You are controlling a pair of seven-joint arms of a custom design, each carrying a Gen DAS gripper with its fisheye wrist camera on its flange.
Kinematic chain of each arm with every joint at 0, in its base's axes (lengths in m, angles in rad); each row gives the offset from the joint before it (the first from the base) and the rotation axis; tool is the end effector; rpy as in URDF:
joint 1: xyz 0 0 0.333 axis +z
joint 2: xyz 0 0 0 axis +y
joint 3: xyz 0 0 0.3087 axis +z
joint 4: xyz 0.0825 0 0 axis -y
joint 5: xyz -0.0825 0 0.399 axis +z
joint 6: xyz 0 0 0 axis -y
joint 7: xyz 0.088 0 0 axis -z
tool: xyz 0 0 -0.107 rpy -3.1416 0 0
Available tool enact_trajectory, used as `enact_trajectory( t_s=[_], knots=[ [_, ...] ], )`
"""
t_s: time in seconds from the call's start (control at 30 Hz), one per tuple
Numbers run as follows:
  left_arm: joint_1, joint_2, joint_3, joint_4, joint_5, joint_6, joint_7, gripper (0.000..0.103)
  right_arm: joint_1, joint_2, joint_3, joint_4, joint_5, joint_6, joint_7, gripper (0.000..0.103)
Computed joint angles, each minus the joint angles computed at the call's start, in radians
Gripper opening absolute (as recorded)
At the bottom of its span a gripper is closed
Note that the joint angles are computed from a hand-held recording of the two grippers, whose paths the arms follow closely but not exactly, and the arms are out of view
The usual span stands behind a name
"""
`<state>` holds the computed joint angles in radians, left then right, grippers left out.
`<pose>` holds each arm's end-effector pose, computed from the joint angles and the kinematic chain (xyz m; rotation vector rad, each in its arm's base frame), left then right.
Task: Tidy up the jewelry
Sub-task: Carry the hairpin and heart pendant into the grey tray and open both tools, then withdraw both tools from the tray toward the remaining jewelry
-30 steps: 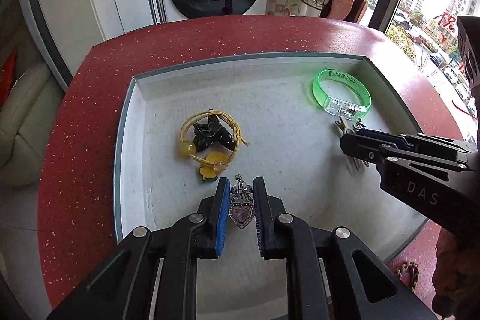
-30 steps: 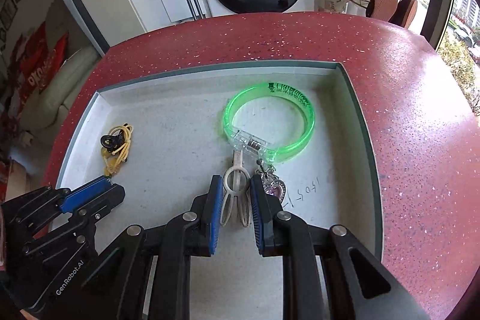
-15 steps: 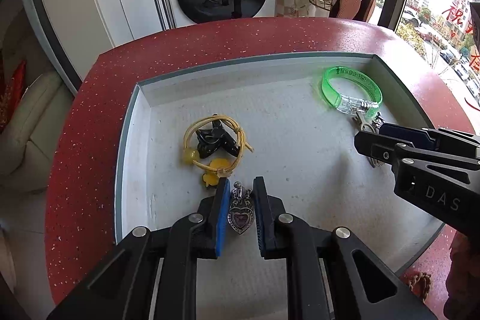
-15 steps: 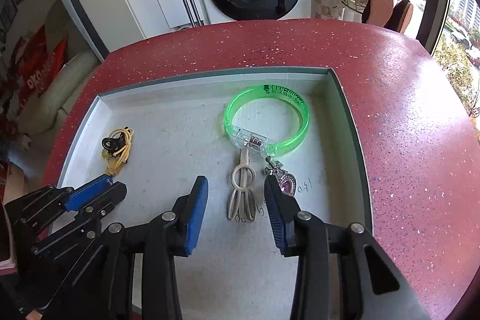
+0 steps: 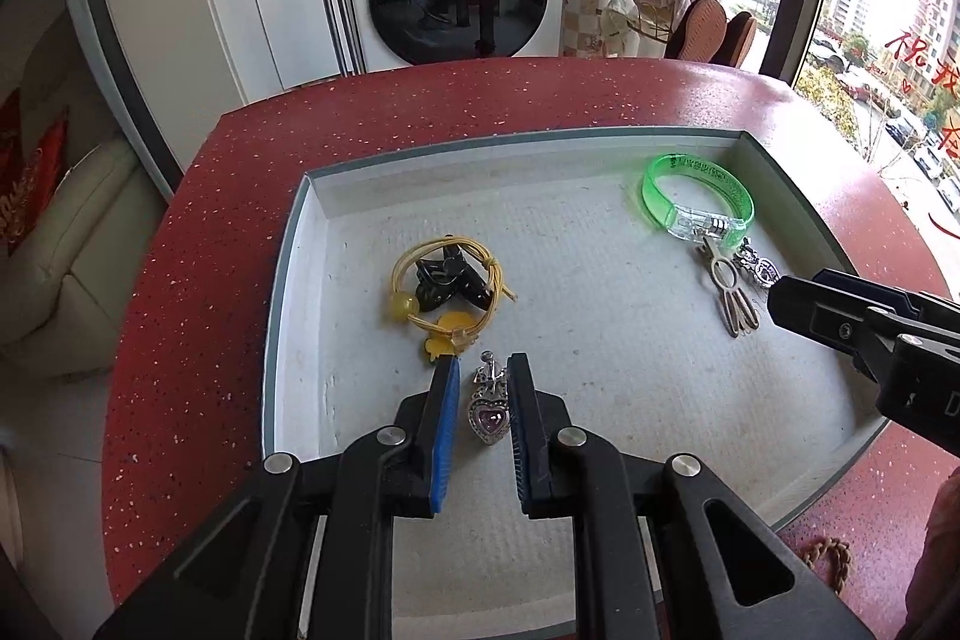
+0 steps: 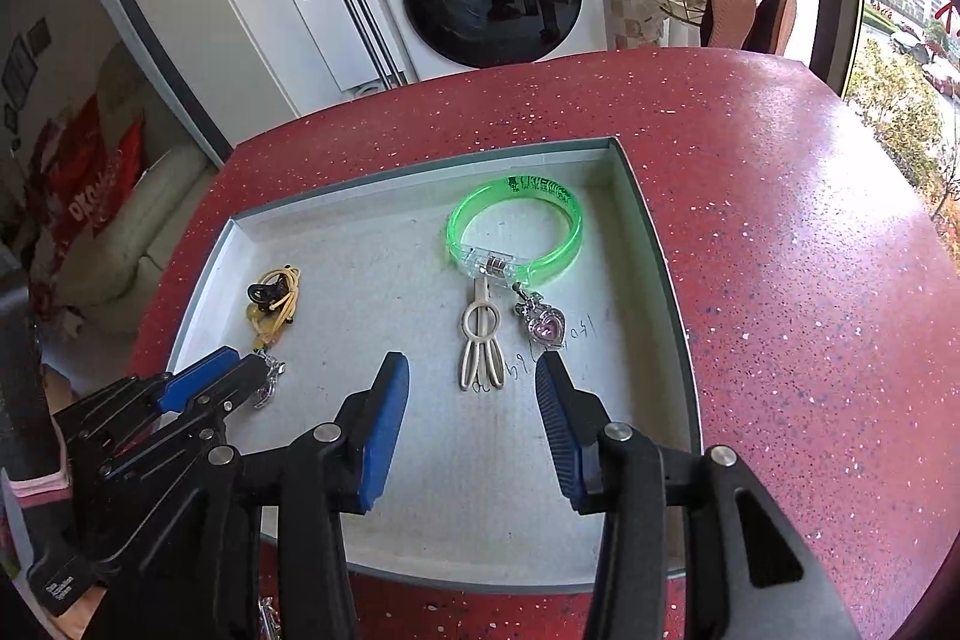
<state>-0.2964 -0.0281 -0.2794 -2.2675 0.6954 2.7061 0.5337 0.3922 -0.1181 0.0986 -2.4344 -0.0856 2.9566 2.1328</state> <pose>0.4572 -0.3238 0.3982 -1.7673 1.9724 -0.6126 0.4637 0.2548 0.4054 -1.7940 1.7746 -0.2814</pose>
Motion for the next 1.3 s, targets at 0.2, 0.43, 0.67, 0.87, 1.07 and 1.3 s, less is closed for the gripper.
enact_trajectory(
  t_s=[0.2,0.43,0.67,0.87,1.07,1.3],
  knots=[
    [0.017,-0.055,-0.019,-0.038,0.152,0.009,-0.179,0.103,-0.001,-0.029,0.001,-0.021,-0.01,-0.009,0.011,0.048],
    [0.035,-0.119,-0.05,-0.08,0.11,-0.014,-0.155,0.103,0.036,-0.093,-0.013,-0.076,0.043,0.004,-0.013,0.074],
    [0.05,-0.23,-0.091,-0.179,0.005,-0.008,-0.122,0.103,0.047,-0.193,0.004,-0.157,0.026,0.009,0.024,0.081],
    [0.063,-0.326,-0.142,-0.255,-0.093,-0.003,-0.085,0.103,0.083,-0.273,0.002,-0.23,0.015,0.01,0.046,0.094],
    [0.071,-0.4,-0.179,-0.325,-0.198,-0.004,-0.04,0.103,0.146,-0.343,-0.038,-0.289,0.041,-0.009,0.035,0.094],
    [0.065,-0.451,-0.217,-0.376,-0.288,-0.025,-0.004,0.103,0.145,-0.409,-0.016,-0.352,0.032,-0.054,0.069,0.094]
  ],
)
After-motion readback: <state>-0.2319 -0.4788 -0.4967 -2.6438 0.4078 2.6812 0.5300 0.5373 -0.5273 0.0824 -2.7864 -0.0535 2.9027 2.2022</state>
